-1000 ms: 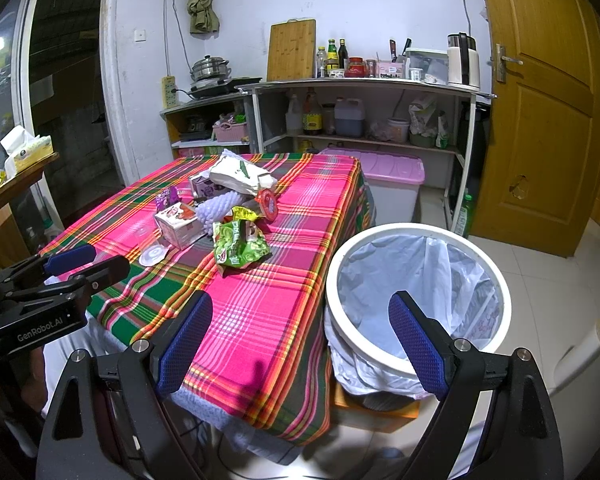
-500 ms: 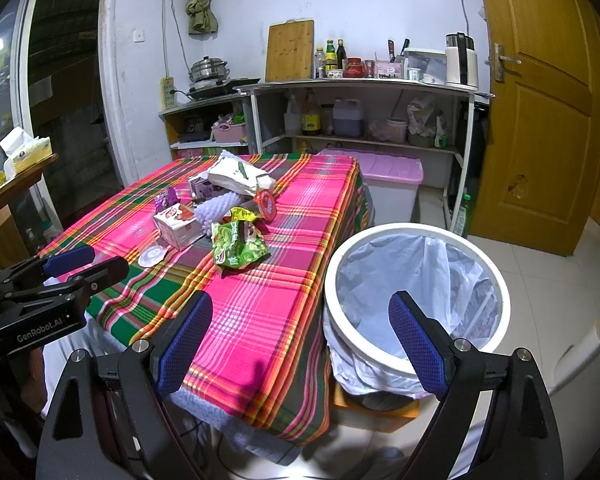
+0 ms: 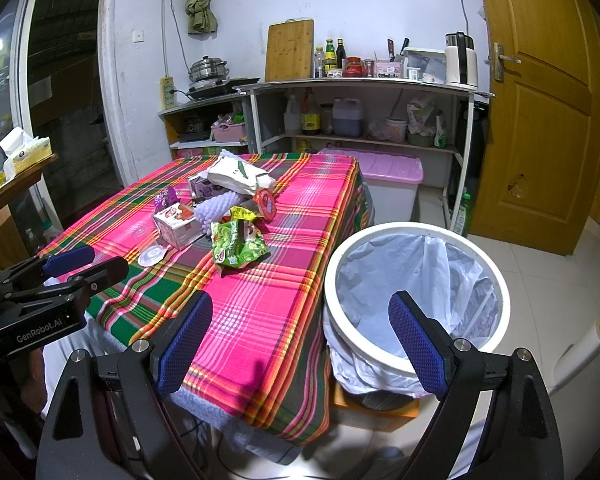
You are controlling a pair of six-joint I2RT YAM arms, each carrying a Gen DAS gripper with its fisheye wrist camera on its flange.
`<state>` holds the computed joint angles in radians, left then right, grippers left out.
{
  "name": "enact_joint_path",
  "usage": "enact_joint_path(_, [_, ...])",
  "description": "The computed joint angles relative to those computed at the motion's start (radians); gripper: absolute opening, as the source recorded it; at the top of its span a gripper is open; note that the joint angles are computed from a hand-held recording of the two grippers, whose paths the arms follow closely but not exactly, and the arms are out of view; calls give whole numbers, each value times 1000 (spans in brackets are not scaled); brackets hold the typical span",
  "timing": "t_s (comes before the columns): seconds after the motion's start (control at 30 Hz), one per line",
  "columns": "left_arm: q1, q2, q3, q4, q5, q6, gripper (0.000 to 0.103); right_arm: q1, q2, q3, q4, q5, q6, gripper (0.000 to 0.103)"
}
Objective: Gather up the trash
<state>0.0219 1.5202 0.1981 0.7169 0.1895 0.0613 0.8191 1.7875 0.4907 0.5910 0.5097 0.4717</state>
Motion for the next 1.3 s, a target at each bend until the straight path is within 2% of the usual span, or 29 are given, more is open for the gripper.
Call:
enact_joint_path(0.57, [5,10,0,10,6,2,66,-3,9,-9,19,-9,-1,90])
enact_joint_path(0.9, [57,78,40,7,94,-1,66,-27,54,11,71,-66,-25,90])
enact_joint_path(1.13, [103,170,96,45,86,-7,66,-57,121,99,42,-134,-67,90])
enact_joint_path(1.3, [138,240,180,3,87,11,66,-79,177,192,-8,-168,-113,90])
